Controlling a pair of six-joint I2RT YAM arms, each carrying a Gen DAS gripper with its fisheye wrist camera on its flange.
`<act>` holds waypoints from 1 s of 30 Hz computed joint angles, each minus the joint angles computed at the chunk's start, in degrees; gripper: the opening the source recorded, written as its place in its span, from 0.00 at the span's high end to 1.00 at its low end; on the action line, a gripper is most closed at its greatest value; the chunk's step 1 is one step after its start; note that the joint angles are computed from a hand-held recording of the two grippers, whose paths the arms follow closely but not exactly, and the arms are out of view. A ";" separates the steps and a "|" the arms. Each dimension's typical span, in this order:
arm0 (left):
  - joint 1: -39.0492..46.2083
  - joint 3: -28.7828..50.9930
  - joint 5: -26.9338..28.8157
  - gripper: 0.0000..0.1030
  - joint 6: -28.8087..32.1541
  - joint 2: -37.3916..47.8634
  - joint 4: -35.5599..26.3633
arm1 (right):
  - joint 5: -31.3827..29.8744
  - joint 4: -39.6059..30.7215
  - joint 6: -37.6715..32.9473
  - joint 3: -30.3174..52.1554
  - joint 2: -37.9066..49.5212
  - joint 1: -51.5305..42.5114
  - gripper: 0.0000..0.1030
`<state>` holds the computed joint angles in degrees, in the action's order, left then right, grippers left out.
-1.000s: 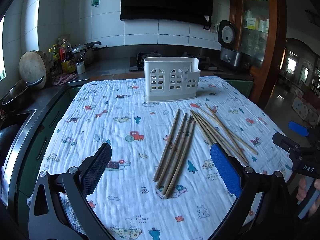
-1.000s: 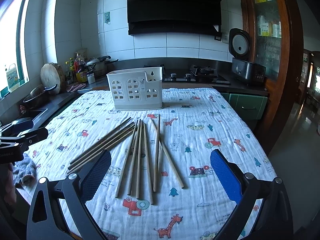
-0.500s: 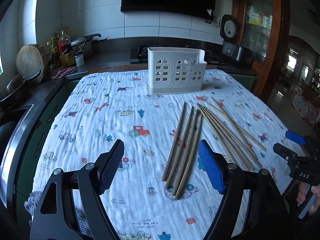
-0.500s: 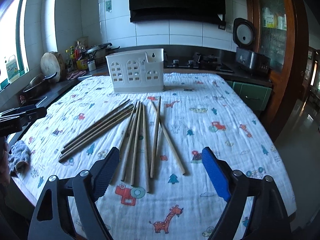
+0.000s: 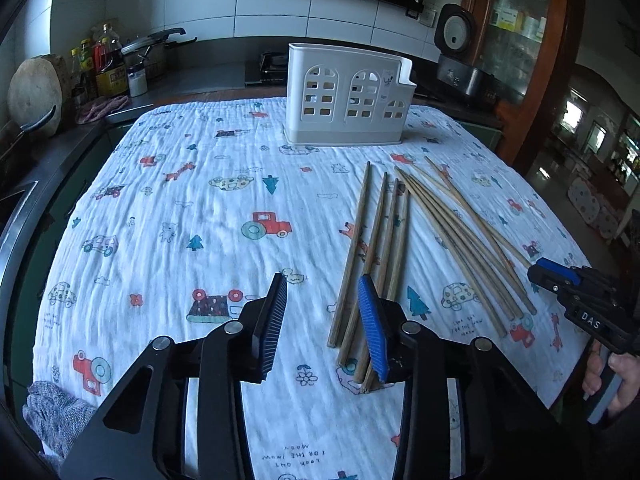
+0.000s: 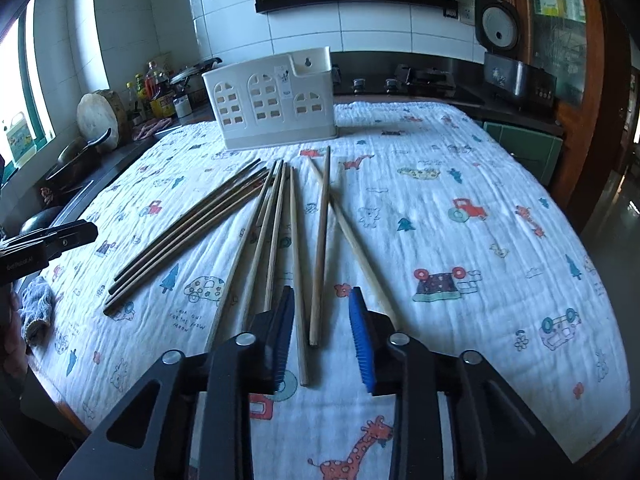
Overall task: Organize utensils
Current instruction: 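Close the left tool on a wooden chopstick while the right tool grasps another chopstick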
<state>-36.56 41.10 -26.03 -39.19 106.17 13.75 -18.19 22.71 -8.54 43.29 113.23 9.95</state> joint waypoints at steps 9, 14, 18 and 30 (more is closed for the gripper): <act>2.08 1.48 5.64 0.74 3.53 3.81 2.94 | 1.22 -2.83 1.40 5.13 4.35 1.12 0.87; 2.66 3.04 8.41 0.77 5.16 6.03 3.27 | 2.30 -4.01 1.01 7.23 6.39 2.07 0.90; 3.30 4.62 9.56 0.79 6.10 7.56 2.53 | 2.50 -3.65 1.16 7.84 7.34 1.95 0.93; 5.84 9.44 12.17 0.86 6.94 12.43 0.02 | 5.82 -2.64 -0.37 7.92 7.59 3.45 0.93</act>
